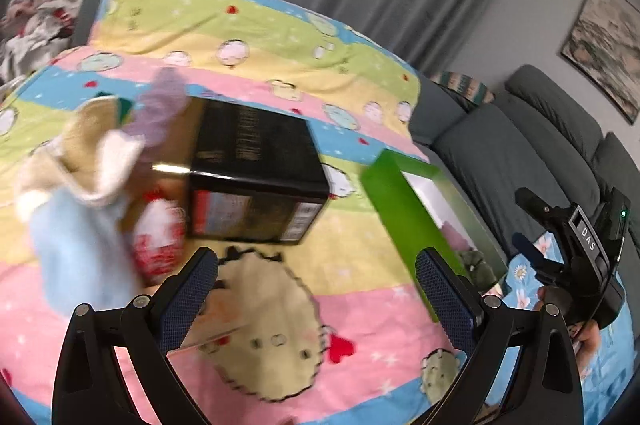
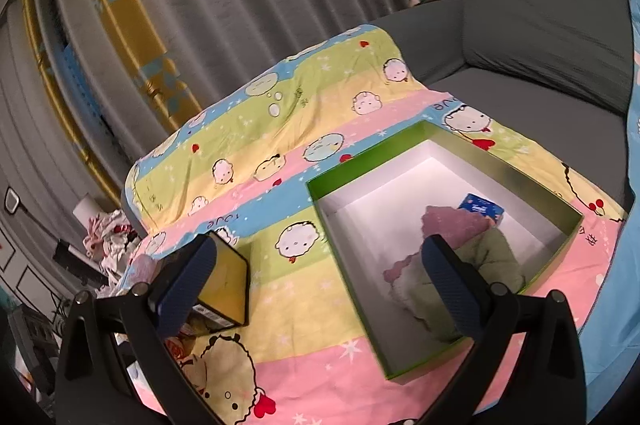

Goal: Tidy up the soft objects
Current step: 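Move the right gripper back to the white-orange tissue pack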

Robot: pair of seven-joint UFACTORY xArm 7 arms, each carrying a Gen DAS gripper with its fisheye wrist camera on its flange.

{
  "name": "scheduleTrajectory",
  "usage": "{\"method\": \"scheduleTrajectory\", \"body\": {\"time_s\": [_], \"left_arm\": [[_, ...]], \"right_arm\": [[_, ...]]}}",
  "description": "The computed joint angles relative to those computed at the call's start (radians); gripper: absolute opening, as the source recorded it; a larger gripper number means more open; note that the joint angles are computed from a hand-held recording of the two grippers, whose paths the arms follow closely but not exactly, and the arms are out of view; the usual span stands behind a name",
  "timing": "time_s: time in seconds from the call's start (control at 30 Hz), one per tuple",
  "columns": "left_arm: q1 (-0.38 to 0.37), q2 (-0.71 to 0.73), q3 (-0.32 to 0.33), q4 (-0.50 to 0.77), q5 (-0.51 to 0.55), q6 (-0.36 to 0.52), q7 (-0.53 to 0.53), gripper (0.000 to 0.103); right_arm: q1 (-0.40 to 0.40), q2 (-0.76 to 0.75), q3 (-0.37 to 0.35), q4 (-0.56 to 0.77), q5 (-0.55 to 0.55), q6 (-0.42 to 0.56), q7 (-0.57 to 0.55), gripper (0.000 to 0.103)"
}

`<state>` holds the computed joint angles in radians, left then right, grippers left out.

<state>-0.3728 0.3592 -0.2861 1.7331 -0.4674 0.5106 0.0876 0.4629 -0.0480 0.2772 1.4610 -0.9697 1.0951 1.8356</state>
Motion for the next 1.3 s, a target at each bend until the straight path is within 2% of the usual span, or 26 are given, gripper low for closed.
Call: {"method": "scheduleTrajectory", "body": {"time_s": [0.17,0.4,0.5,0.53,0.6,0.7,0.83,1.03,1.2,1.3], "left_arm": [[0.061,-0.051,-0.012,-0.085,-0.102,0.005,0.078,0.099],[0.093,-0.105,0.011,-0.214,-0.193,-0.060,0.107,0.099],[0.116,-0.132,-0.007,-0.264,-0.286,-0.111,0.194,0.099],[0.112,-0.137,-0.001,-0.272,-0.288,-0.122,0.199,0.099],[0.093,-0.146,0.022,-0.289,-0.239,-0.141,0.172,0.099],[0.072,-0.140,0.055,-0.293,-0.138,-0.146,0.086,0.099],[0.075,-0.122,0.073,-0.276,-0.064,-0.094,-0.020,0.099],[0.097,-0.109,0.059,-0.272,-0.057,-0.063,-0.049,0.099],[0.072,-0.115,0.068,-0.286,0.021,-0.075,-0.075,0.099],[0.076,-0.130,0.053,-0.302,0.013,-0.093,-0.046,0.099]], "right_arm": [[0.029,0.068,-0.006,0.074,0.000,-0.004,-0.062,0.102],[0.096,0.186,-0.055,0.187,0.036,-0.057,-0.147,0.102],[0.128,0.247,-0.083,0.244,0.061,-0.087,-0.182,0.102],[0.135,0.263,-0.092,0.258,0.079,-0.106,-0.198,0.102],[0.141,0.304,-0.106,0.291,0.133,-0.149,-0.244,0.102],[0.158,0.371,-0.124,0.362,0.208,-0.163,-0.317,0.102],[0.178,0.437,-0.147,0.429,0.286,-0.187,-0.404,0.102],[0.177,0.502,-0.165,0.471,0.443,-0.274,-0.507,0.100],[0.186,0.578,-0.177,0.553,0.553,-0.298,-0.622,0.089],[0.184,0.620,-0.178,0.598,0.631,-0.312,-0.682,0.072]]}}
